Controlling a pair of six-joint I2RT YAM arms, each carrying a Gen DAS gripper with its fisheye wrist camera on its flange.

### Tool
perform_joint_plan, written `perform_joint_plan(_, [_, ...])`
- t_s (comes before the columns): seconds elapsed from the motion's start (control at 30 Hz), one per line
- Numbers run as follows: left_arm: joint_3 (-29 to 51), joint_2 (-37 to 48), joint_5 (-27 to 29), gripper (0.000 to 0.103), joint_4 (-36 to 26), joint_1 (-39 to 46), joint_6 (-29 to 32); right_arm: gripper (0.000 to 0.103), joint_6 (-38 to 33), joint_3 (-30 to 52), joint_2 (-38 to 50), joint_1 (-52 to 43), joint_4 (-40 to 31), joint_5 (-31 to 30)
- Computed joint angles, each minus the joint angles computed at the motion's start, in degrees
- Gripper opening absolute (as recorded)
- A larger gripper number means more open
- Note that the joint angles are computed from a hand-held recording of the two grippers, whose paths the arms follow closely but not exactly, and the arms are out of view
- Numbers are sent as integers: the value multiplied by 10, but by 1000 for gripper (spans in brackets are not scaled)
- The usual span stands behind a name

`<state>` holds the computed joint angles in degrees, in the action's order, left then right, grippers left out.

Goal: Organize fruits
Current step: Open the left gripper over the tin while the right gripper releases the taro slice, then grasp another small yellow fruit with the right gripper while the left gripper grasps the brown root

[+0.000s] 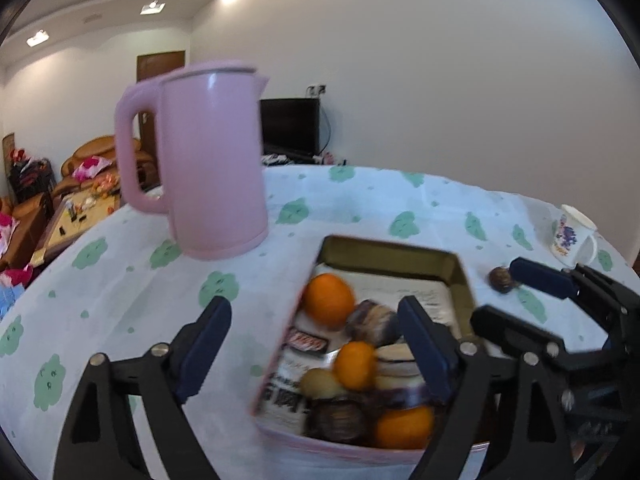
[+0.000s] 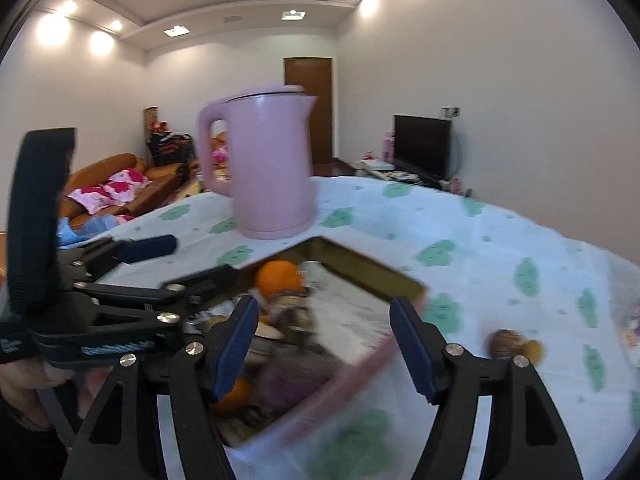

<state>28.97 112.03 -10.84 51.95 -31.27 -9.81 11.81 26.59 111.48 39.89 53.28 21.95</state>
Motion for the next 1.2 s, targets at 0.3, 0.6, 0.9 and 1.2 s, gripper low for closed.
perform_joint_plan(0.3, [78,-3,-56,94,-90,-112,-3,69,-29,-105,-147,-164,-65,-10])
perform_joint_plan(0.6, [216,62,-100,98,-171,-184,9,67,-47,-23,-42,-329,-129,-143])
perform_joint_plan(0.9, [342,135,-111,99,-270,-177,-24,49,-25,47,24,-341,-162,-174])
perform_joint_plan(1.2, [382,156,-144,102,-304,-178,-51,38,-20,74,49,-387,-189,-279])
